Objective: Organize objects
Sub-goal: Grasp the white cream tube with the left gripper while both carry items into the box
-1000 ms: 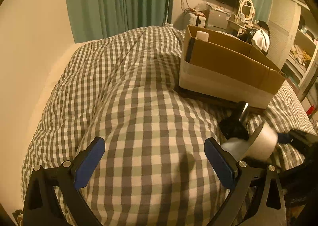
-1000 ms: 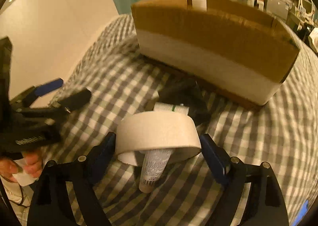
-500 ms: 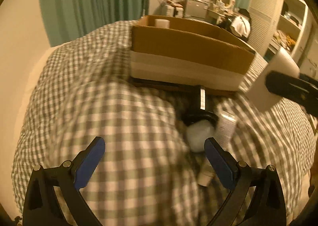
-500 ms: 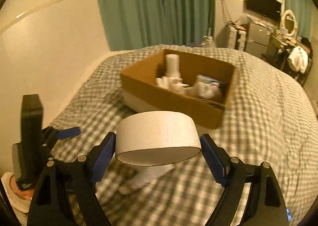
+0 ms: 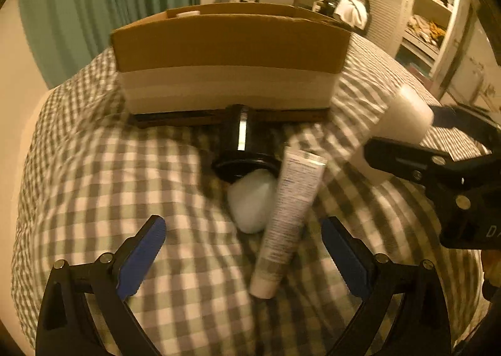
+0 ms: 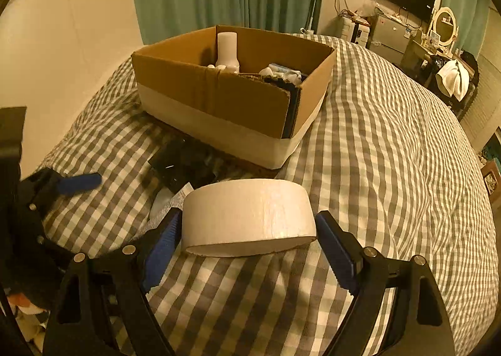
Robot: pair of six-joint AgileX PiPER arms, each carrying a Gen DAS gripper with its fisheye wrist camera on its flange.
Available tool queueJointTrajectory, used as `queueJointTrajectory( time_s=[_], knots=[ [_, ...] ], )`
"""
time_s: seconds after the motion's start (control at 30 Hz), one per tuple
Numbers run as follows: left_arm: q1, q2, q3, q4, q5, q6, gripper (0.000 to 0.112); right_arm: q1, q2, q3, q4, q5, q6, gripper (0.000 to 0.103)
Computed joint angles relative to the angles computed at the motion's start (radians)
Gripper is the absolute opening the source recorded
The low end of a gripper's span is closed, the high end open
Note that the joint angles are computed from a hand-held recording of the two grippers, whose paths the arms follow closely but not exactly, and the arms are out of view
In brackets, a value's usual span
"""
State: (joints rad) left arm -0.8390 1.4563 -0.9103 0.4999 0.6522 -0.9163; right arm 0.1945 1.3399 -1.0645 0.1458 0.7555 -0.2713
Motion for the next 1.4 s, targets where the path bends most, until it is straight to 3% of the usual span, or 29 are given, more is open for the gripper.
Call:
queueJointTrajectory(
  time_s=[0.03, 0.1, 0.17, 0.23, 0.63, 0.87, 1.07, 1.4],
  knots=[
    [-0.005, 0.012, -0.003, -0.005, -0.011, 0.009, 0.094, -0.005, 0.000, 0.004, 0.009, -0.004, -0.010, 0.085],
    [0.005, 0.043, -0.013, -0.044, -0.028, 0.058, 0.069, -0.014, -0.002, 0.010, 0.028, -0.008, -0.027, 0.085],
    [0.031, 0.071, -0.016, -0.165, -0.066, 0.183, 0.031, -0.030, -0.013, 0.025, 0.053, -0.012, -0.055, 0.085],
    [0.022, 0.075, -0.016, -0.189, -0.074, 0.217, 0.027, -0.035, -0.018, 0.027, 0.067, -0.008, -0.064, 0.085],
    [-0.006, -0.114, -0.062, -0.084, 0.070, 0.140, 0.018, -0.006, -0.083, -0.009, 0.014, 0.029, -0.013, 0.085],
    [0.084, -0.167, -0.224, -0.069, 0.147, 0.270, 0.018, 0.049, -0.097, -0.159, -0.093, 0.076, 0.024, 0.085],
    [0.239, -0.070, -0.486, -0.184, 0.168, 0.482, 0.018, 0.080, -0.016, -0.361, -0.110, 0.114, -0.003, 0.085],
    [0.378, 0.235, -0.896, -0.289, 0.224, 0.689, 0.018, 0.059, 0.298, -0.772, -0.073, 0.185, -0.028, 0.085]
  ],
)
